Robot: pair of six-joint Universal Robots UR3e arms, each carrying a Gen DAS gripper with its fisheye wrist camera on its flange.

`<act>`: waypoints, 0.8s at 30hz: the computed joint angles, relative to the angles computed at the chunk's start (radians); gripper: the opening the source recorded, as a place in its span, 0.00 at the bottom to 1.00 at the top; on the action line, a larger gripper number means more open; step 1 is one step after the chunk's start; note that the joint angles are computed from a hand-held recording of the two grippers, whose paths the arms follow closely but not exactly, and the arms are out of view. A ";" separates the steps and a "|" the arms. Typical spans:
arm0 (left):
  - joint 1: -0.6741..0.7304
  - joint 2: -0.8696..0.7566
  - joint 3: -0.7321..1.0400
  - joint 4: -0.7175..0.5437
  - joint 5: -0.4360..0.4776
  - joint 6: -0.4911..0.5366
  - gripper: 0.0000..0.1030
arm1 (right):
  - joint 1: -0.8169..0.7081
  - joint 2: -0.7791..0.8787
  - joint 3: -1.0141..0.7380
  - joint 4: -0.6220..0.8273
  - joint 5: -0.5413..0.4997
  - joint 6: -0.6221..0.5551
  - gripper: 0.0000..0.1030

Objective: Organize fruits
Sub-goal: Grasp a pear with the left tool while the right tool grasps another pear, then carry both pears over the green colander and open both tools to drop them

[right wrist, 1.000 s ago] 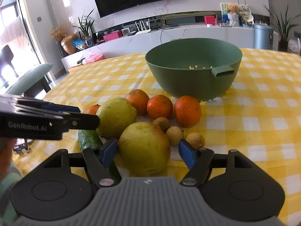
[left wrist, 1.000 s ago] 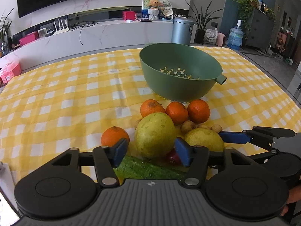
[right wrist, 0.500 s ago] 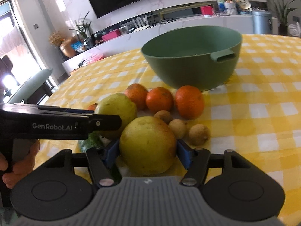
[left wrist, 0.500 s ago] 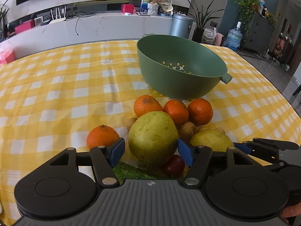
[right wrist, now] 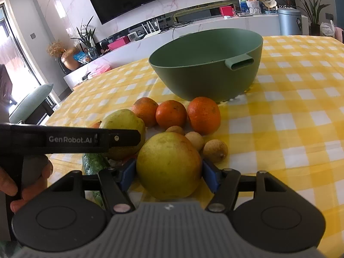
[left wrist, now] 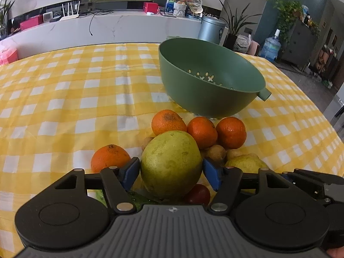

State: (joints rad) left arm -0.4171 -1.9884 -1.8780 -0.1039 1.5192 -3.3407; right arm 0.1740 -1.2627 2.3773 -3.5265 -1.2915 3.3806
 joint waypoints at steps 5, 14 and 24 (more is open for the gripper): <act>-0.007 0.002 -0.005 0.007 0.012 -0.005 0.71 | 0.009 0.002 0.000 -0.004 -0.013 -0.009 0.61; -0.010 0.072 -0.074 0.069 0.014 -0.042 0.71 | 0.018 -0.026 0.042 -0.083 -0.020 -0.032 0.60; -0.026 0.123 0.084 -0.118 -0.014 -0.077 0.71 | -0.050 -0.223 0.079 0.031 -0.031 -0.113 0.60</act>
